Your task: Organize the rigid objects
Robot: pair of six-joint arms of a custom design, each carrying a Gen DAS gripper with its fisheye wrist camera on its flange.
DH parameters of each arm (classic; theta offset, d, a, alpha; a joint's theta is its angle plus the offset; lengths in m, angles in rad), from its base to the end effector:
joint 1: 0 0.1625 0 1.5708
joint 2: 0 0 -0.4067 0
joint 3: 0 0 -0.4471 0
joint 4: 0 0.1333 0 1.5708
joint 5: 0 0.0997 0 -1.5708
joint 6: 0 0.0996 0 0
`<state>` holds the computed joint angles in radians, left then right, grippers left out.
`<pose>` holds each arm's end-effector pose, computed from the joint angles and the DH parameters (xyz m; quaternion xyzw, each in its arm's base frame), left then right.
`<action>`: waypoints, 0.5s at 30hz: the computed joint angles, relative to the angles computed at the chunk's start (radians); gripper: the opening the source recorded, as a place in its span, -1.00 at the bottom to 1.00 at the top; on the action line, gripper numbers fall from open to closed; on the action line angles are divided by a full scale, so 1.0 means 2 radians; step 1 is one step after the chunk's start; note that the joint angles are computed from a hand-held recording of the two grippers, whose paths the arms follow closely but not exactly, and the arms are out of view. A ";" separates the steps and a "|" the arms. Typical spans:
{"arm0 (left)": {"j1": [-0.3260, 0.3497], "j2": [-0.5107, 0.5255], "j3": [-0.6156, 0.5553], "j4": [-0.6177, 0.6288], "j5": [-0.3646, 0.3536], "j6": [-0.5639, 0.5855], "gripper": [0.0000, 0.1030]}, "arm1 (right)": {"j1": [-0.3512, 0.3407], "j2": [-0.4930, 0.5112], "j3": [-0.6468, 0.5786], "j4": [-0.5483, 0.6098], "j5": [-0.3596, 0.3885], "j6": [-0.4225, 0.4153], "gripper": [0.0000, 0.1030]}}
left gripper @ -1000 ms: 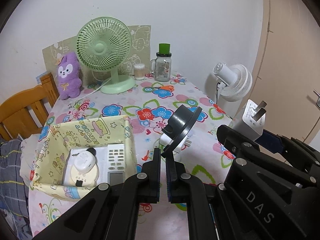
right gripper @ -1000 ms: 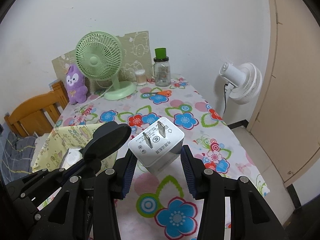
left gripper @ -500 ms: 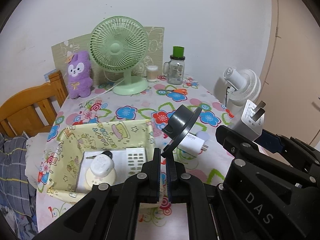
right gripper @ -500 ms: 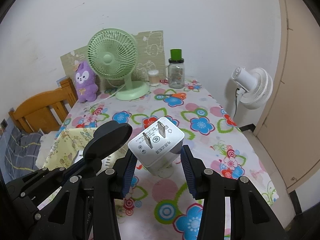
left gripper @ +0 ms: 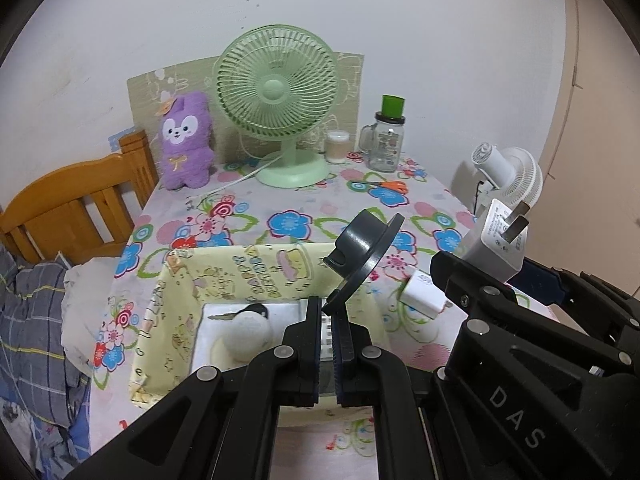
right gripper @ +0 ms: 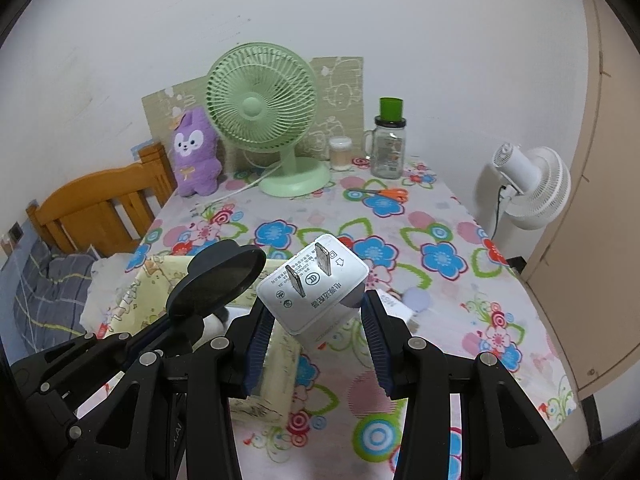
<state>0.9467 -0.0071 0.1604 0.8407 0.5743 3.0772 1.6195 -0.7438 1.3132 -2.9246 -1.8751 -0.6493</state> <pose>-0.2882 -0.7715 -0.0026 0.1020 0.8469 -0.3898 0.3470 0.1429 -0.8075 0.2000 0.2579 -0.8781 0.3195 0.2455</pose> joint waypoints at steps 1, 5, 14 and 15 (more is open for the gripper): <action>0.002 -0.009 0.015 -0.007 -0.001 -0.001 -0.97 | 0.001 0.003 -0.002 0.002 0.000 0.000 -0.07; 0.009 -0.027 0.043 -0.015 -0.004 -0.005 -0.97 | 0.006 0.015 -0.010 0.007 -0.004 -0.002 -0.07; 0.023 -0.056 0.090 -0.024 -0.010 -0.019 -0.97 | 0.014 0.041 -0.026 0.026 -0.013 -0.003 -0.07; 0.025 -0.057 0.093 -0.024 -0.011 -0.020 -0.97 | 0.015 0.043 -0.028 0.028 -0.014 -0.004 -0.07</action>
